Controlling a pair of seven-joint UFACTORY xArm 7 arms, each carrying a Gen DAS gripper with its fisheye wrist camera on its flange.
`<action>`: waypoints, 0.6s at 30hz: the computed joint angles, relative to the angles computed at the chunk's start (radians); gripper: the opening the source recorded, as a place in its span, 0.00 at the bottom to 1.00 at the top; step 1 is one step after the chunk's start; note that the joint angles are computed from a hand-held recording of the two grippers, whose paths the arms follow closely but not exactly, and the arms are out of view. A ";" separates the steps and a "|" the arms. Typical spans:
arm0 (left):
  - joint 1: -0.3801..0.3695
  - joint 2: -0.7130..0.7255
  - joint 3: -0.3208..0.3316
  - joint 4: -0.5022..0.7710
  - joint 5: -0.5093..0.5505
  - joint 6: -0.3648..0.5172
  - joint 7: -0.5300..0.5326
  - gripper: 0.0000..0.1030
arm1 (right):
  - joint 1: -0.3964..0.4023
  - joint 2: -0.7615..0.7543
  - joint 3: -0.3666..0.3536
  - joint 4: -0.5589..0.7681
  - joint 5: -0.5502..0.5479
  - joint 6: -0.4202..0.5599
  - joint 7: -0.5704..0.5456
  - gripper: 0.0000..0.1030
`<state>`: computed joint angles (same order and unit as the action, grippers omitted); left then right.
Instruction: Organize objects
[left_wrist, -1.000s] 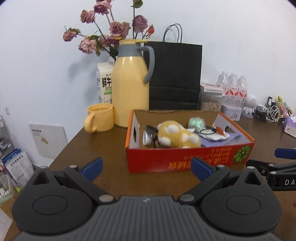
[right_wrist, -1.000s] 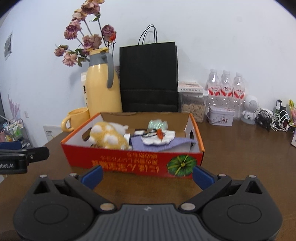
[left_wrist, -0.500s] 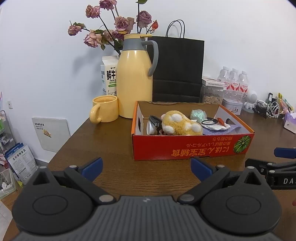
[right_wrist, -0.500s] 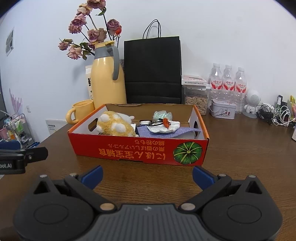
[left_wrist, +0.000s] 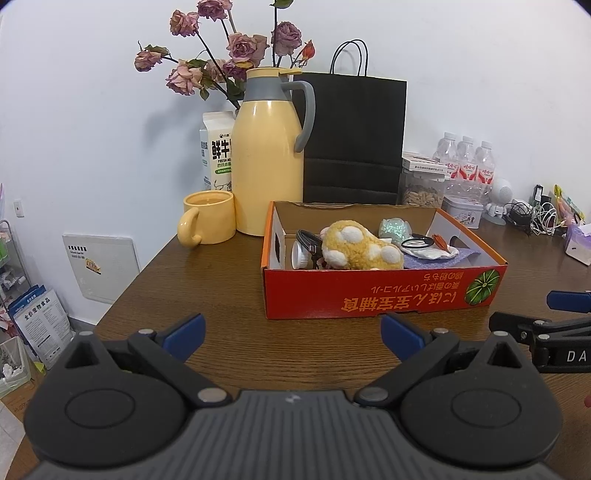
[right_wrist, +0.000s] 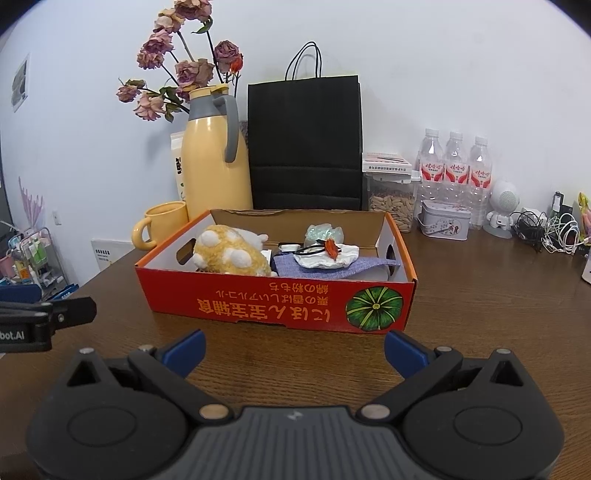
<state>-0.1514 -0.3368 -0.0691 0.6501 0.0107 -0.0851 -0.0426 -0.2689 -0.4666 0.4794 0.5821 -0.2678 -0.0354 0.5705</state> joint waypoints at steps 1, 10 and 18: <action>0.000 0.000 0.000 0.000 0.000 0.000 0.000 1.00 | -0.001 0.000 0.001 0.000 0.000 0.000 0.001 1.00; -0.001 0.004 -0.001 0.001 0.002 -0.001 0.000 1.00 | -0.004 0.001 0.003 0.001 -0.003 0.000 0.004 1.00; 0.001 0.005 -0.003 0.001 0.004 -0.003 -0.002 1.00 | 0.004 0.002 -0.004 0.002 -0.002 0.000 0.001 1.00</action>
